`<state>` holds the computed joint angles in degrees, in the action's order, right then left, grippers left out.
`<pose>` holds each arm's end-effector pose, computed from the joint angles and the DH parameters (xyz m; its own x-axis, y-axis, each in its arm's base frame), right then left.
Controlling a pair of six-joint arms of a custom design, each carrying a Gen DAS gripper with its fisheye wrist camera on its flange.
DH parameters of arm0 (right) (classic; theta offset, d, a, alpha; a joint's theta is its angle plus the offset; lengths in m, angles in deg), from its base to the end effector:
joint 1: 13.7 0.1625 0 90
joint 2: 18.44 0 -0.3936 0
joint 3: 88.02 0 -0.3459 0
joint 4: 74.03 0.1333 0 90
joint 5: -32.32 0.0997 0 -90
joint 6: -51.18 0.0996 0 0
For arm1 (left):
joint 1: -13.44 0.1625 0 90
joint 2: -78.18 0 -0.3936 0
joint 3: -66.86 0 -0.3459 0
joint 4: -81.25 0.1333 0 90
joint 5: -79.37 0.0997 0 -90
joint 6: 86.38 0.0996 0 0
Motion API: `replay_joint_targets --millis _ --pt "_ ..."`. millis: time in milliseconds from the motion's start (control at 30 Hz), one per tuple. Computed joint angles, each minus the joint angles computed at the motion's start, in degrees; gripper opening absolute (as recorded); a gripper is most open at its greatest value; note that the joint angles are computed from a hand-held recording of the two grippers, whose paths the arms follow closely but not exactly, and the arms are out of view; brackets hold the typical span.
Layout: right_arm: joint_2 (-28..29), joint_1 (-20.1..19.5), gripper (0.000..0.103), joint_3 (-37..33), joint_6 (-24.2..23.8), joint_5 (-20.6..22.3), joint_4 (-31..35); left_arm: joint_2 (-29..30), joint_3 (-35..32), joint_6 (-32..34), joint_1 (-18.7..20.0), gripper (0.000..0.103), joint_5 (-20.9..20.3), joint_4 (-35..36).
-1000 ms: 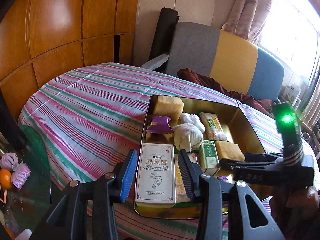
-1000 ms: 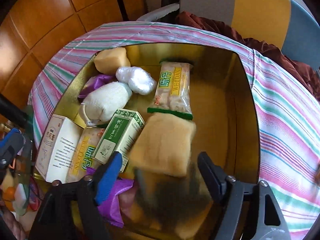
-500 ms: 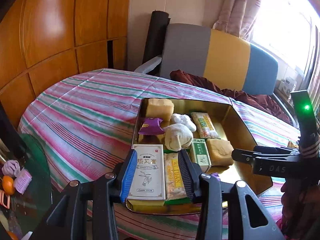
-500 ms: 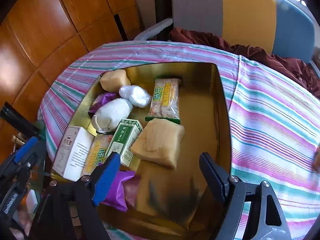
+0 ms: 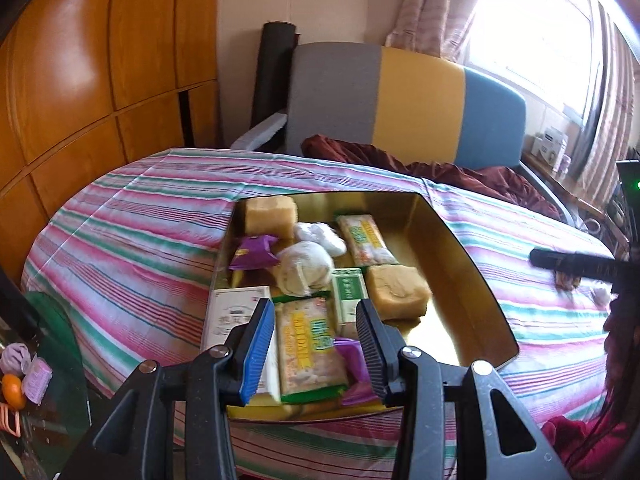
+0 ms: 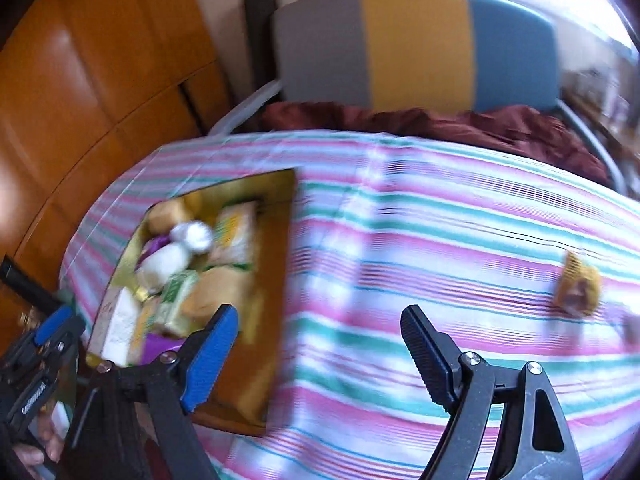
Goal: Organize objects
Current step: 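Move both tools back from the tray toward the remaining items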
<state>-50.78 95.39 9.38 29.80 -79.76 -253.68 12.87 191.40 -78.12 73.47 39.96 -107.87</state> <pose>0.2893 -0.5427 0.0170 -0.7547 -0.4578 0.4700 -0.6148 0.7436 -0.2629 -0.0469 -0.5022 0.2383 -0.7342 -0.0154 -0.6788 0.4939 0.6739 -0.5495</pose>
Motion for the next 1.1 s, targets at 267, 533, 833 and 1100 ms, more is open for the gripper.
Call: replay_joint_targets --millis 267,533,833,1100 --pt "-5.41 -5.65 0.084 -0.12 1.60 -6.30 -4.92 2.70 -0.73 1.58 -2.12 0.043 -1.77 1.89" --pt "-7.39 -12.89 0.084 -2.60 5.25 -14.06 -19.04 6.25 -4.78 0.30 -3.87 0.043 -7.14 8.36" --pt "-13.70 -18.89 0.084 0.61 26.12 -7.95 -13.03 15.64 -13.31 3.63 -6.45 0.043 -15.98 14.57" --pt "-16.30 -21.24 0.087 5.03 32.50 -4.30 -20.45 26.25 -27.44 -0.13 -6.14 0.048 -28.89 28.64"
